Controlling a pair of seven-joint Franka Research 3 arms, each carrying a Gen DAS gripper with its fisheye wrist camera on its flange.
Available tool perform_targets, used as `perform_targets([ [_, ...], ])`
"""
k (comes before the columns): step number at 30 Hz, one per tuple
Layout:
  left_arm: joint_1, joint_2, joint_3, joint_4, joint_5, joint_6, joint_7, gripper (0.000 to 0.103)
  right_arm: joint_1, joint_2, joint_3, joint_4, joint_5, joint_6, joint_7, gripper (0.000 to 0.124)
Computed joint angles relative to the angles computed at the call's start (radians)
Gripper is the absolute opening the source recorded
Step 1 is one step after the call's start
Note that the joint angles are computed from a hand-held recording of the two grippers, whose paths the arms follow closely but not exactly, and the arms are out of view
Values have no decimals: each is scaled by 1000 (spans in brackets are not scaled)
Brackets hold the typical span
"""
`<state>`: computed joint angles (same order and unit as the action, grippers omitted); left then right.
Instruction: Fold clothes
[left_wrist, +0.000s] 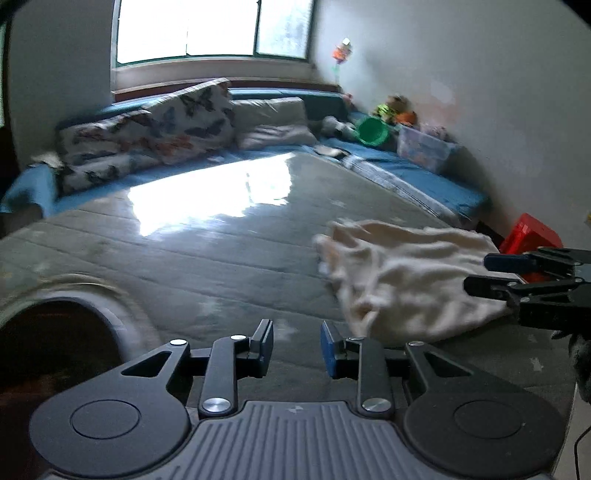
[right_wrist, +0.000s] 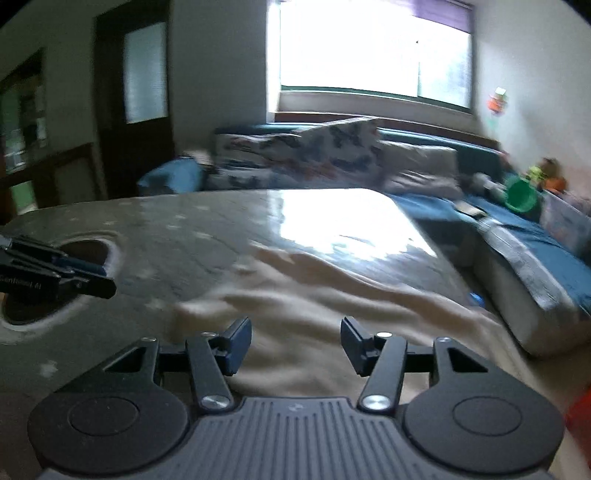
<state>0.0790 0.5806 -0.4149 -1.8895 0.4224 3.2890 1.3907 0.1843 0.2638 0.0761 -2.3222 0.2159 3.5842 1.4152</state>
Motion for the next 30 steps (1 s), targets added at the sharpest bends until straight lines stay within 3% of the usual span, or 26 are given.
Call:
perform_targets([
  [4,-112,-113,189,-121,-36,86,-48,33,31,60,19,96,-37,-40,-32,55],
  [5,-153,-139,248,-153,-54,106,-54,34,10,70,46,113,-69,-52,-21,55],
  [7,-250,-183,373,-218,-112,141,-42,35,-50,87,115,145,-155,-73,15,57],
  [9,-370,-216,508,-280,-218,173,11,42,-66,105,149,174,-200,-86,28,60],
  [11,-466,-235,608,-333,-344,200,80,42,-75,129,177,208,-231,-97,37,61],
  [16,-608,-244,754,-416,-640,254,234,44,-99,214,252,322,-268,-156,41,64],
  [18,-669,-230,810,-429,-777,271,303,49,-64,253,238,380,-245,-180,22,65],
  [20,-688,-217,834,-437,-872,283,344,51,-15,288,207,439,-210,-206,-4,66],
  [25,-670,-189,838,-430,-1024,287,410,51,16,367,208,562,-128,-274,-42,67],
  [30,-637,-158,813,-405,-1135,289,469,54,129,417,99,650,-44,-329,-74,69],
])
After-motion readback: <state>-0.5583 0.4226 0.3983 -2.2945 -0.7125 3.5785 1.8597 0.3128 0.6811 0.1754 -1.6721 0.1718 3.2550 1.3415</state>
